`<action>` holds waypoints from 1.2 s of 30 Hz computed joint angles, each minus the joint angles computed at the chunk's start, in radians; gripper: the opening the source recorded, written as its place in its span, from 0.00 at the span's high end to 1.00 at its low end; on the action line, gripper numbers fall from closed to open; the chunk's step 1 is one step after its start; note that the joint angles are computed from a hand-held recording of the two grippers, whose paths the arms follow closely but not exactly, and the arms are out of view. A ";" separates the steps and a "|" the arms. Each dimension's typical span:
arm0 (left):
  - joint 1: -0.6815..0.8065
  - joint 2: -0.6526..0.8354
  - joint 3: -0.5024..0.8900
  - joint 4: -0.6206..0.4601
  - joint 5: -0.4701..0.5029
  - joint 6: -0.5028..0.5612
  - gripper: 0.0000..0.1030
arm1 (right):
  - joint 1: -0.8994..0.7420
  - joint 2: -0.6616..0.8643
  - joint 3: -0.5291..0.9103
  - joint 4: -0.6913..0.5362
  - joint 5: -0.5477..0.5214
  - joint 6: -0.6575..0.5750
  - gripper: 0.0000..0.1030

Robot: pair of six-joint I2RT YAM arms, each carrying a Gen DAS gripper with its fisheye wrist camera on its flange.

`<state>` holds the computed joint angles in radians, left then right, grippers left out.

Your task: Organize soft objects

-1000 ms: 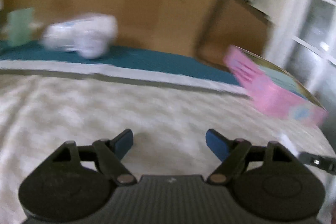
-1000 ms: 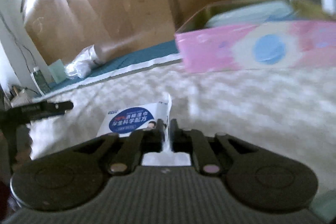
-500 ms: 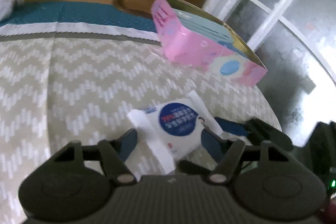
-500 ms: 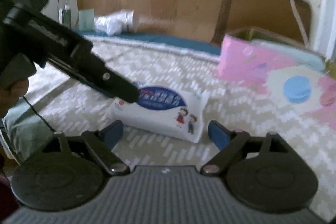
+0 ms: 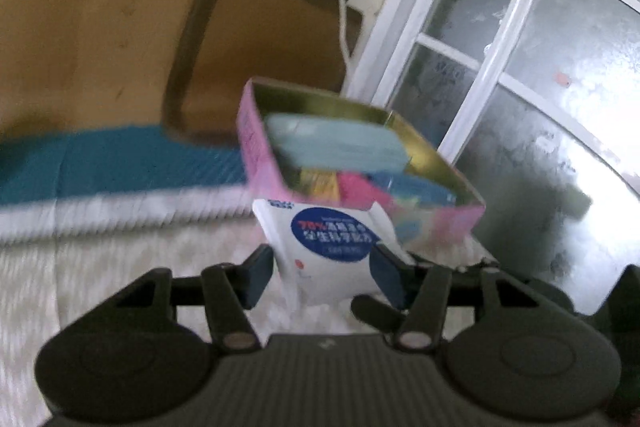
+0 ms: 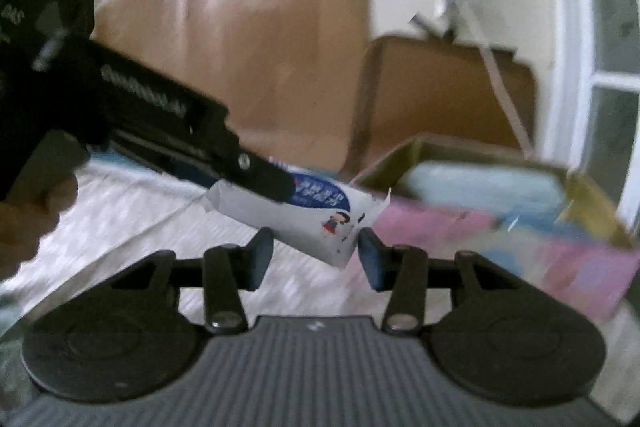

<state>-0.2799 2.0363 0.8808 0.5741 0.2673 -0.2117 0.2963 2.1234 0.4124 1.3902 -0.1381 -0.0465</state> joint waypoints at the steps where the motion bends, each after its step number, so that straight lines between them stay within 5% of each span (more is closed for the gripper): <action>1: -0.007 0.024 0.053 -0.022 0.002 -0.002 0.48 | -0.016 -0.007 0.020 -0.009 0.009 -0.004 0.51; 7: -0.058 0.230 0.435 -0.187 -0.058 0.006 0.45 | -0.110 0.082 0.242 -0.124 0.057 -0.020 0.48; 11: -0.085 0.409 0.686 -0.340 -0.175 0.020 0.51 | -0.117 0.200 0.441 -0.275 0.223 0.003 0.47; 19: -0.118 0.283 0.399 -0.111 -0.220 0.069 0.49 | -0.091 0.205 0.268 -0.010 0.219 0.034 0.44; 24: -0.141 0.165 0.211 -0.039 -0.301 0.076 0.38 | -0.034 0.186 0.148 0.106 0.256 0.102 0.44; 36: -0.083 0.073 -0.079 0.070 -0.419 0.091 0.35 | 0.066 0.125 0.097 -0.081 0.224 0.222 0.44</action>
